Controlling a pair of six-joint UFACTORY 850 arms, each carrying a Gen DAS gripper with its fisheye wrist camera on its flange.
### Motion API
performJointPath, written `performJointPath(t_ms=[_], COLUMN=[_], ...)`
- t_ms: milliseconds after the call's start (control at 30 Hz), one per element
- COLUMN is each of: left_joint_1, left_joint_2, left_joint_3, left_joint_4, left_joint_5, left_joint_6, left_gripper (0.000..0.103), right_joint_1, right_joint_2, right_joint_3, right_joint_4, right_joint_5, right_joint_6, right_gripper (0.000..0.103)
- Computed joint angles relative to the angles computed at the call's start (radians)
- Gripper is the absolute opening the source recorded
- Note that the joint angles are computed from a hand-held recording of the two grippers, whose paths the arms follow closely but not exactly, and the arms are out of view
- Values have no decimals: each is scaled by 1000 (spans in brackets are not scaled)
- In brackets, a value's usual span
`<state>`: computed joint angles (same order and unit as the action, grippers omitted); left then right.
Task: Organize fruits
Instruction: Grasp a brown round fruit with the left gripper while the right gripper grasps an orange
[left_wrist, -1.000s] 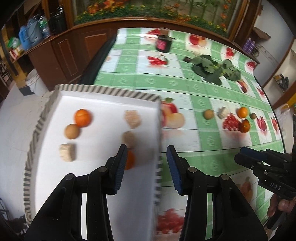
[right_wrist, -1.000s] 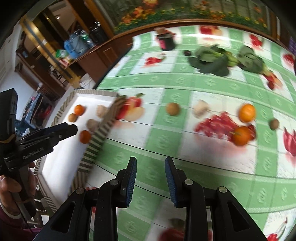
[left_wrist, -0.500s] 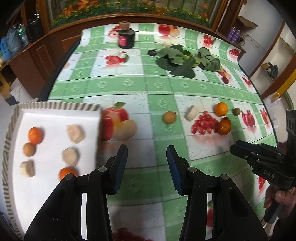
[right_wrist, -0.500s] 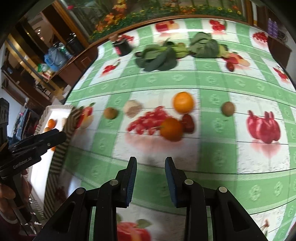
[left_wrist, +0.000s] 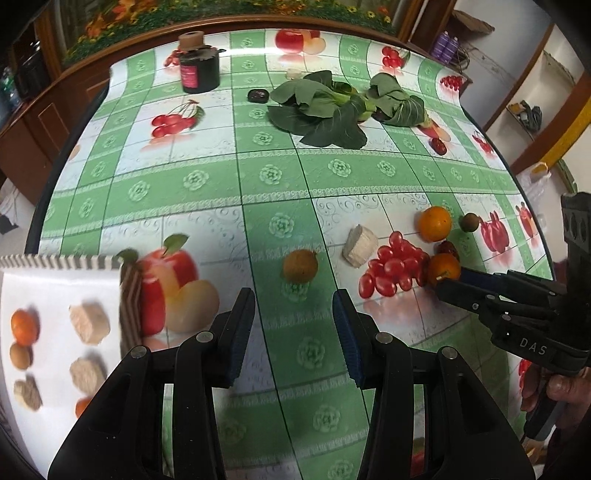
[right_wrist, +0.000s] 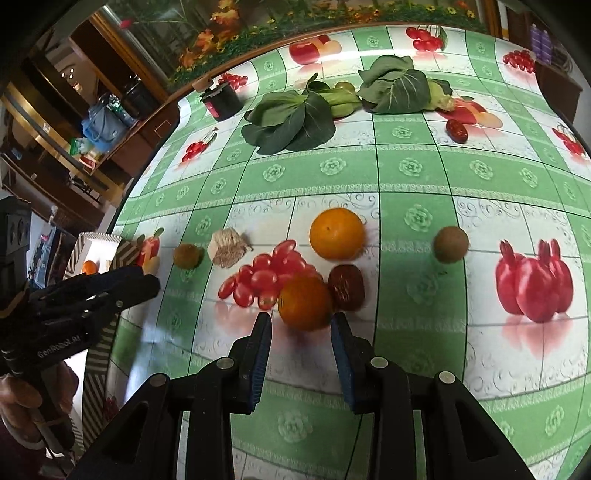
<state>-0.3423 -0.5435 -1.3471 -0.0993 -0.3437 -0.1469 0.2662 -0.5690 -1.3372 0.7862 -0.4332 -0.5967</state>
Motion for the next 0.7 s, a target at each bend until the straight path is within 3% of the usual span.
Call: performJointPath(t_ms=[233, 367, 400, 500, 700], left_joint_1=[0, 8, 10, 11, 13], left_joint_2=[-67, -83, -87, -87, -48], left_joint_3=[-72, -81, -82, -77, -36], left_joint_4=[-22, -121, -156, -161, -132], left_joint_5=[-30, -13, -13, 1, 27], left_joint_6=[37, 124, 156, 159, 112], left_gripper=[43, 43, 42, 23, 22], right_joint_1=[-8, -11, -12, -14, -11], right_joint_2=[-30, -36, -37, -35, -18], right_joint_3=[-32, -37, -38, -35, -23], right_joint_4=[69, 112, 118, 141, 190], right_joint_5=[-15, -32, -35, -39, -51], right_joint_6=[-62, -131, -140, -162, -214], right_gripper=[33, 31, 31, 30, 30])
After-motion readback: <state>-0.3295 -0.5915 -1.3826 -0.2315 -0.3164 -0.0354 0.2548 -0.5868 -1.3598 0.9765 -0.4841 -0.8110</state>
